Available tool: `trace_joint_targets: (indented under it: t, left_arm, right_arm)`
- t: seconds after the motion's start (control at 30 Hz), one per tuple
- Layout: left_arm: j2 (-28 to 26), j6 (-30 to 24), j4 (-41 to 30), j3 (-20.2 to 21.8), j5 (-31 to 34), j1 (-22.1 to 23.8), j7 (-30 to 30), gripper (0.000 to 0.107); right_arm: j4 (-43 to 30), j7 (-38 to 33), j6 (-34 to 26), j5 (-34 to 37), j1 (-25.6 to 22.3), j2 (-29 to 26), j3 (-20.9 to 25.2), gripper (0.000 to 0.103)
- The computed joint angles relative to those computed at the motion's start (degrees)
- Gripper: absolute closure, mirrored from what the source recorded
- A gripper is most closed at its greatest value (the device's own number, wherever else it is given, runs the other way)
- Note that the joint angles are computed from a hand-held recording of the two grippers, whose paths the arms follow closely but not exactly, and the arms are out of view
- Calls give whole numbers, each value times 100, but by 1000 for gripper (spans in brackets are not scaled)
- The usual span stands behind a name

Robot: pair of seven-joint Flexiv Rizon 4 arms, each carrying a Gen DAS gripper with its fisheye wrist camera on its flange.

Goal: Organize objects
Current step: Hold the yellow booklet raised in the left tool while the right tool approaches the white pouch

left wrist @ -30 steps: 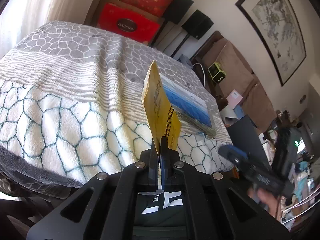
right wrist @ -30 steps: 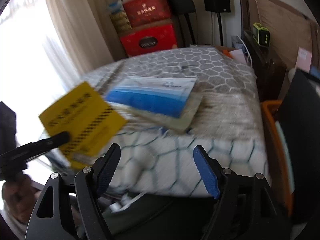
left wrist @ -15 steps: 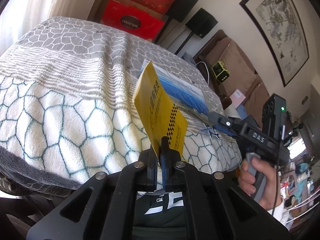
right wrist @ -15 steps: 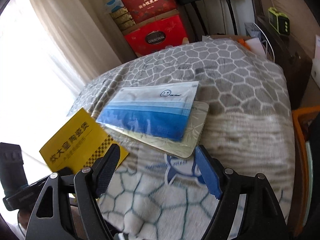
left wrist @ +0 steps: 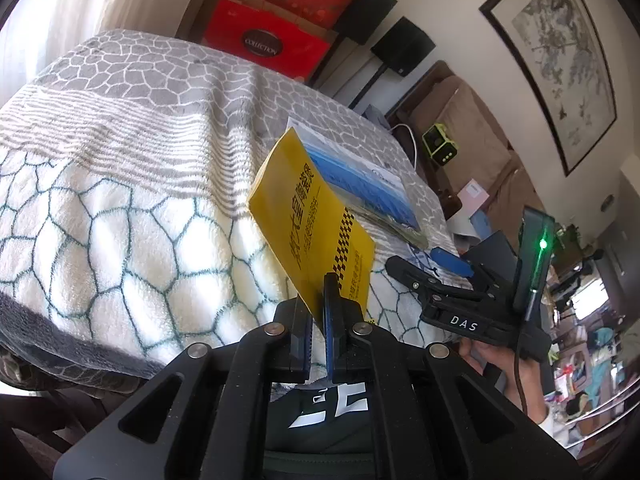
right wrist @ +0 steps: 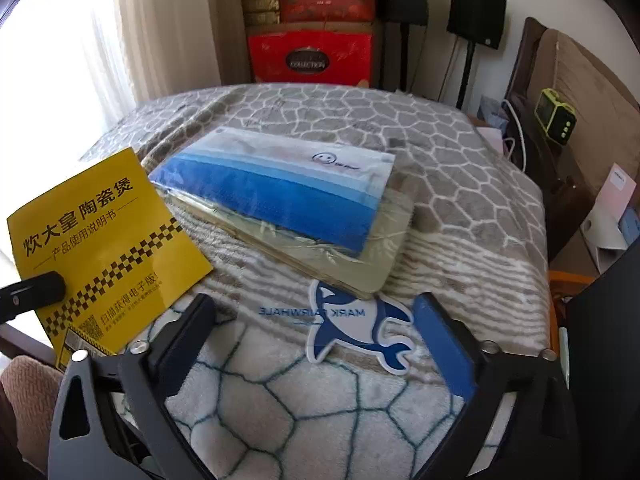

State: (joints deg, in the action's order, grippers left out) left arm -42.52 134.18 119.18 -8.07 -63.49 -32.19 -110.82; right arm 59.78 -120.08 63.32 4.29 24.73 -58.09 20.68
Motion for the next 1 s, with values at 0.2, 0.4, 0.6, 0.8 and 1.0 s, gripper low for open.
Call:
trace_joint_targets:
  t: [0.2, 0.4, 0.6, 0.8, 1.0]
  left_arm:
    - [-11, -60, 7, 6, 59, 27, -72, 103]
    - [3, -87, 34, 42, 95, 21, -95, 103]
    - [-7, -116, 6, 56, 72, 11, -88, 103]
    - [-13, -85, 11, 59, 80, -4, -93, 103]
    - [-23, -81, -18, 43, 3, -18, -36, 103]
  right_arm:
    - [-35, -27, -169, 309, -221, 61, 205, 35]
    - [142, -311, -211, 600, -407, 243, 397, 45]
    - [443, -580, -499, 745, -503, 528, 388, 48]
    - [754, -788, -899, 798, -536, 808, 282, 34]
    - [747, -672, -698, 792, -441, 816, 154, 22]
